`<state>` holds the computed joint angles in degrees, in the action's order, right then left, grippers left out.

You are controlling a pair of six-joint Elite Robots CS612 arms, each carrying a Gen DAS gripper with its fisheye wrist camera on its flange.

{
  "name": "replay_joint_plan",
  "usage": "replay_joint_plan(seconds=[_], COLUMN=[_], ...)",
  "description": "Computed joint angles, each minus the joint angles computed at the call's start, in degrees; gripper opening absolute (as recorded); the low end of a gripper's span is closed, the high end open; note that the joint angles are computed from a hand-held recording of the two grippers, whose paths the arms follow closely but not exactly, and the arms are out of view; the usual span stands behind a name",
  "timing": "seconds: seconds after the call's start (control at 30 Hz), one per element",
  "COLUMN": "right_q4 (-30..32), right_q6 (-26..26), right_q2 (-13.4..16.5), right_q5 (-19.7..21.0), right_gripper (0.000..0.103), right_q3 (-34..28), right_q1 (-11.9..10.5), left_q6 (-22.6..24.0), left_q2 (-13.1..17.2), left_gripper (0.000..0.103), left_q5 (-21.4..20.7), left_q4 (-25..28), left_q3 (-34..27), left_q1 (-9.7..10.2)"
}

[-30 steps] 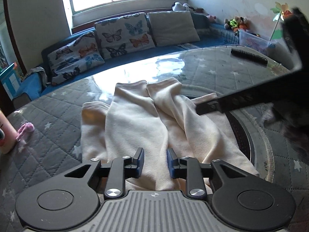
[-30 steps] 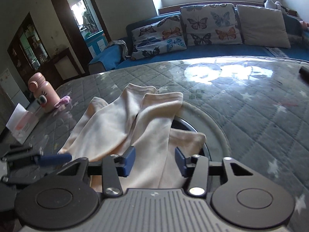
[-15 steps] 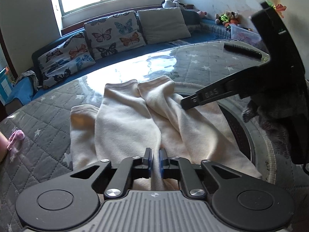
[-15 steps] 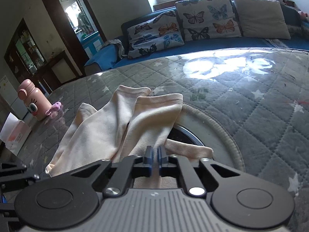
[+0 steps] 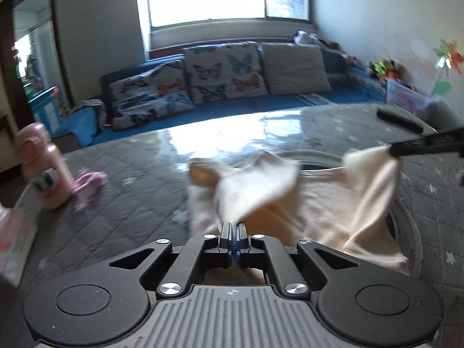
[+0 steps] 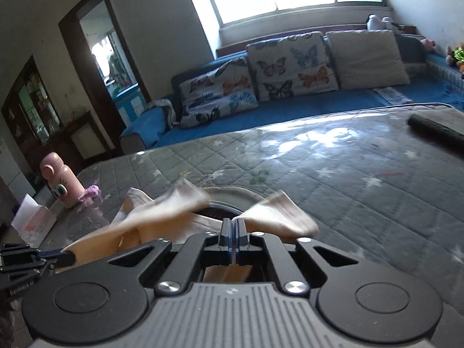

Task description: Fold clothes

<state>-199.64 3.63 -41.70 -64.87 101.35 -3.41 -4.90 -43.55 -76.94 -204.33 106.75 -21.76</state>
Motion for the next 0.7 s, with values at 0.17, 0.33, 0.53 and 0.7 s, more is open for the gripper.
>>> replay_joint_plan(seconds=[0.17, 0.33, 0.53, 0.7], right_q4=[-5.5, -9.9, -8.6, -0.6], right_q6=[0.1, 0.5, -0.2, -2.2], right_q2=[-2.5, -5.0, -7.4, -8.2], right_q5=[-1.1, -2.7, -5.3, -6.9], right_gripper=[0.002, 0.002, 0.002, 0.005], right_q3=[5.8, 11.7, 17.4, 18.6], right_q1=[-1.3, -2.7, -4.3, -4.6], left_q6=[-3.0, -5.8, -9.0, -6.5], left_q2=[-2.2, -3.9, -5.6, -6.7], left_gripper=[0.003, 0.003, 0.003, 0.007], left_q5=[1.2, 0.8, -1.1, -1.4], left_q4=[-4.2, -5.8, -4.3, -2.7], left_q3=[5.6, 11.2, 16.1, 17.7], left_q1=[1.14, 2.17, 3.53, 3.53])
